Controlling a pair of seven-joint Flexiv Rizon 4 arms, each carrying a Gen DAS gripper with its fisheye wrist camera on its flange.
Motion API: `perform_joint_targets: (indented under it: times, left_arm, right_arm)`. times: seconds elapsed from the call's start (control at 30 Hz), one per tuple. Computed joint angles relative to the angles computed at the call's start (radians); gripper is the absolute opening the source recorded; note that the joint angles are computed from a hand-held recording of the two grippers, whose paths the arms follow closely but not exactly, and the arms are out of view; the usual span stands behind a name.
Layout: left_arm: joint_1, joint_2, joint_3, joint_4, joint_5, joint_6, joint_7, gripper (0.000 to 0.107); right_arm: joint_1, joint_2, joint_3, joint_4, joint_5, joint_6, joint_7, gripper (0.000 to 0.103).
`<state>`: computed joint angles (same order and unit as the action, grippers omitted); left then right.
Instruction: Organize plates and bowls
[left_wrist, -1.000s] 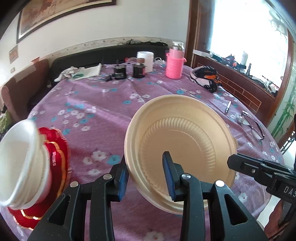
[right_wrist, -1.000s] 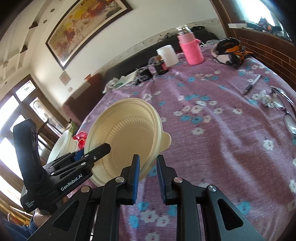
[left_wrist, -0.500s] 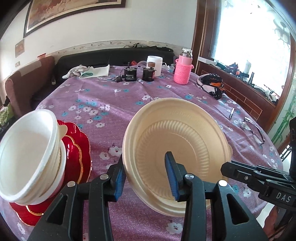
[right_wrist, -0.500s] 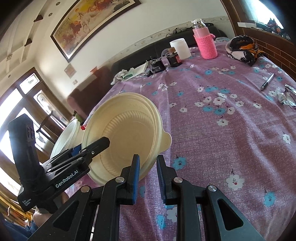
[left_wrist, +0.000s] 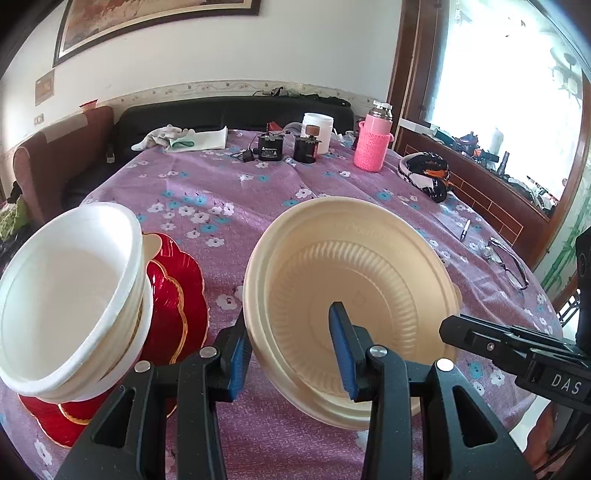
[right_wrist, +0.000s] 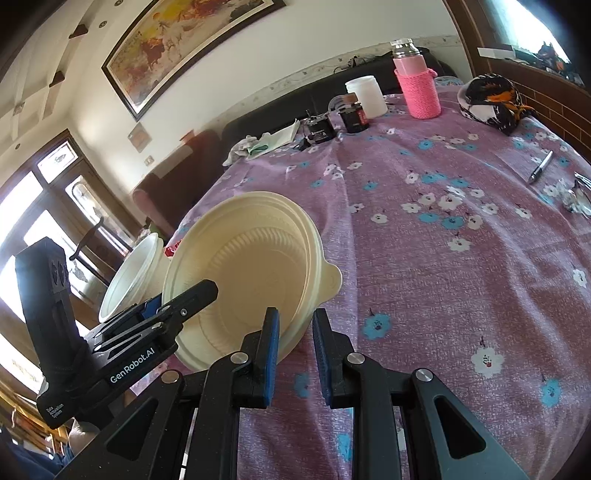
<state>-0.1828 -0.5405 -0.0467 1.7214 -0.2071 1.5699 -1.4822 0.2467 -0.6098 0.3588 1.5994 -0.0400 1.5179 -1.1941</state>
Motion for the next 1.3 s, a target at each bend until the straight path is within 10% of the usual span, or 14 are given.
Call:
perform_joint_targets:
  times: [0.97, 1.3]
  left_arm:
    - [-0.035, 0.037, 0.051, 0.005, 0.033, 0.009, -0.033, 0.038]
    - [0.038, 0.017, -0.044, -0.020, 0.001, 0.043, 0.026, 0.040]
  right_arm:
    - [-0.049, 0.013, 0.061, 0.014, -0.010, 0.032, -0.028, 0.021]
    - [0.015, 0.028, -0.023, -0.020, -0.031, 0.007, -0.007, 0.021]
